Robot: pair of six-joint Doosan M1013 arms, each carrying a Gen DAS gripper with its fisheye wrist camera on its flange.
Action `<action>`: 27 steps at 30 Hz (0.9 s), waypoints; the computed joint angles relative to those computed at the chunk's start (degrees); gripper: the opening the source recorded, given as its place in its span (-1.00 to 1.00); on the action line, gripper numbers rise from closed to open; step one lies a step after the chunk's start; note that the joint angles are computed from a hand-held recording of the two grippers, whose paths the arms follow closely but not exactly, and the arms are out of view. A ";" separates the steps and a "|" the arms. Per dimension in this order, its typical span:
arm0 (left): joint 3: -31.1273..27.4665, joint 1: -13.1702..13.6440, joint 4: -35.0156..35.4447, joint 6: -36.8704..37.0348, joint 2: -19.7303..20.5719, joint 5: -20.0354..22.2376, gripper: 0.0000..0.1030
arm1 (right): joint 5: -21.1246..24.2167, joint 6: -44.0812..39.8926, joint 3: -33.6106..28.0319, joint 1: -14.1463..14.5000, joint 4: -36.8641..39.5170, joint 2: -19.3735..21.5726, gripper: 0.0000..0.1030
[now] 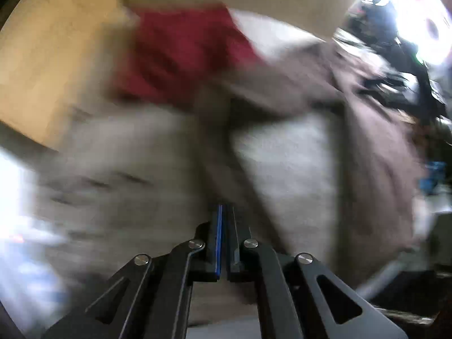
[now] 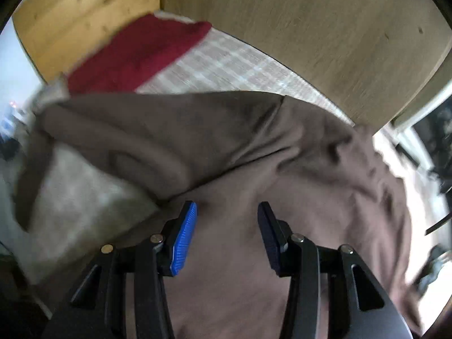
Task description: Fold clothes
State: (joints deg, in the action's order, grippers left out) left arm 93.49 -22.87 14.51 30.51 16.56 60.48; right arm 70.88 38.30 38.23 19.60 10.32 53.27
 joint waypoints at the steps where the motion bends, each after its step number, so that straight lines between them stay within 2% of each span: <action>1: -0.64 -0.04 3.77 -2.19 -0.20 4.60 -0.45 | -0.26 0.47 -0.44 0.22 -1.12 0.25 -0.14; 2: -0.53 0.10 5.03 -3.83 -0.89 6.20 -0.33 | 0.83 0.35 -1.49 0.09 -0.21 0.62 -0.14; 4: 0.41 0.20 5.74 -6.08 -2.63 5.66 -0.33 | 3.66 -0.65 -3.16 -0.32 3.42 1.15 -0.14; 7: 1.69 -1.17 -0.11 -3.11 -3.42 -3.47 -0.32 | 6.77 -5.90 -2.52 0.02 7.04 0.80 -0.14; 10: 2.21 -2.24 -9.22 2.27 -1.75 -13.06 -0.28 | 3.92 -11.70 1.89 1.51 4.30 -0.72 -0.14; 12: 1.79 -2.74 -15.20 6.23 0.47 -17.00 -0.28 | 2.98 -13.18 2.79 2.08 2.80 -0.65 -0.14; 15: -0.21 -3.47 -16.48 6.71 3.96 -14.45 -0.27 | 2.01 -14.12 2.89 2.52 1.20 -0.10 -0.13; 18: -0.95 -4.07 -12.10 2.90 5.19 -11.65 -0.26 | 1.43 -15.91 2.98 2.63 0.95 0.20 -0.07; 19: -0.99 -4.29 -10.33 1.47 5.34 -11.16 -0.53 | 1.37 -16.76 3.04 2.54 1.43 0.23 -0.07; 20: -0.78 -4.17 -10.09 1.16 5.30 -11.05 -0.89 | 1.66 -17.24 2.82 2.43 1.92 0.39 -0.07; 21: -0.51 -3.98 -10.26 1.14 5.21 -11.04 -0.94 | 2.83 -17.13 1.84 2.31 2.43 0.92 -0.11; 22: -0.35 -3.89 -10.05 1.19 4.91 -10.78 -0.96 | 4.48 -16.75 0.62 2.15 3.22 1.53 -0.23; 23: -0.24 -3.84 -9.74 1.24 4.56 -10.45 -0.97 | 6.00 -16.33 -0.56 2.00 3.97 2.10 -0.65; 24: -0.13 -3.78 -9.43 1.31 4.21 -10.12 -0.97 | 6.42 -15.86 -1.12 1.90 4.46 2.28 -0.81; 27: -0.10 -4.43 -3.43 -2.13 1.65 -5.84 -0.97 | 7.30 -14.12 -2.25 1.32 7.28 2.41 -0.85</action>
